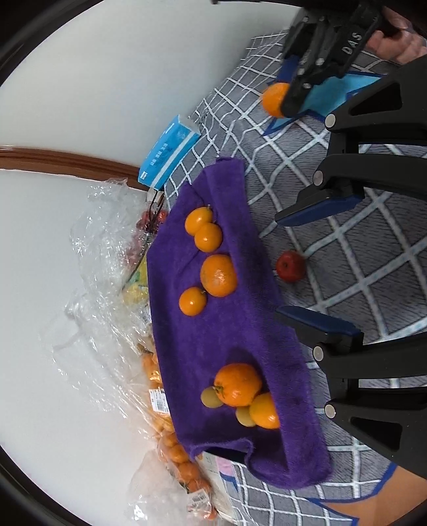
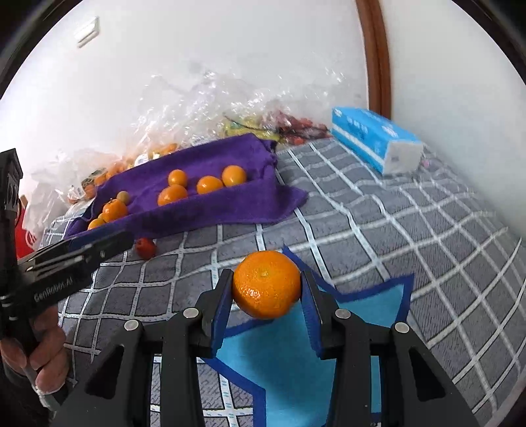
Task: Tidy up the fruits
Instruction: 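Lift the orange with the right tool while the left tool approaches the red fruit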
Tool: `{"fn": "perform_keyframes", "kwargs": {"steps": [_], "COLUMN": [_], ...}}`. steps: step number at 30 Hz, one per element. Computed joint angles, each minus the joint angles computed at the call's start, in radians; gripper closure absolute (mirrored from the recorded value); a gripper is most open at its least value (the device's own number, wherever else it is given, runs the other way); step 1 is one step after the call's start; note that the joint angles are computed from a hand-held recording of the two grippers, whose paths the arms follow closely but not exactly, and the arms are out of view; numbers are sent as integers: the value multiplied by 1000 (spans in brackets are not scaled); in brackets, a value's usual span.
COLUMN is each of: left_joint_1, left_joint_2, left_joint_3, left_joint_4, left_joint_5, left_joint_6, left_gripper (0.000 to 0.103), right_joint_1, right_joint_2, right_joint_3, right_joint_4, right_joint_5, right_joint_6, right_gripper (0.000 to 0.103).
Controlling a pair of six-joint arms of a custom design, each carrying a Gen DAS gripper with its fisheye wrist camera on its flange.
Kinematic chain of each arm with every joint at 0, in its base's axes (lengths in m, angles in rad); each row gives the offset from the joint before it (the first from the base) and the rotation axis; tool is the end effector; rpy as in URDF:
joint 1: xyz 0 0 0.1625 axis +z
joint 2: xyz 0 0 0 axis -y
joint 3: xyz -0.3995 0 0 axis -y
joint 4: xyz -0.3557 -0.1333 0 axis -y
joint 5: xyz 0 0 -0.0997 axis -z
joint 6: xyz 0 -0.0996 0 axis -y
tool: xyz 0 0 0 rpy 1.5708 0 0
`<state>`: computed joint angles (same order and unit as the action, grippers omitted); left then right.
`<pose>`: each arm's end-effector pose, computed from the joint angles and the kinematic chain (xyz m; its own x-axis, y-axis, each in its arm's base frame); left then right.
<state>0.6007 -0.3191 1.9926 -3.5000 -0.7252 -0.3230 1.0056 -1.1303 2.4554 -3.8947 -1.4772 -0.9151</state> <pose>-0.2587 -0.4292 -0.1047 -0.7569 0.2438 -0.6063 0.5883 0.6583 -0.4697 -0.0907 -0.4093 0.2090 -0.7681 -0.0777 0.6356 -0.5230 0.6488 -0.5528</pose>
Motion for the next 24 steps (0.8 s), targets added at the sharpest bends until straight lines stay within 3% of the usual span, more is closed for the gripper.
{"fn": "perform_keyframes", "kwargs": {"steps": [5, 13, 19, 24], "left_joint_1": [-14, -33, -30, -18], "left_joint_2": [-24, -40, -52, -61], "left_joint_3": [44, 79, 91, 80], "left_joint_4": [58, 109, 132, 189], "left_joint_5": [24, 64, 81, 72], "left_joint_6": [-96, -190, -249, -284], "left_gripper": [55, 55, 55, 55], "right_joint_1": [30, 71, 106, 162], "right_joint_2": [2, 3, -8, 6], "right_joint_3": [1, -21, -99, -150], "right_joint_4": [-17, -38, 113, 153], "right_joint_5": [-1, 61, 59, 18], "right_joint_6": [-52, -122, -129, -151], "right_gripper": [63, 63, 63, 63]}}
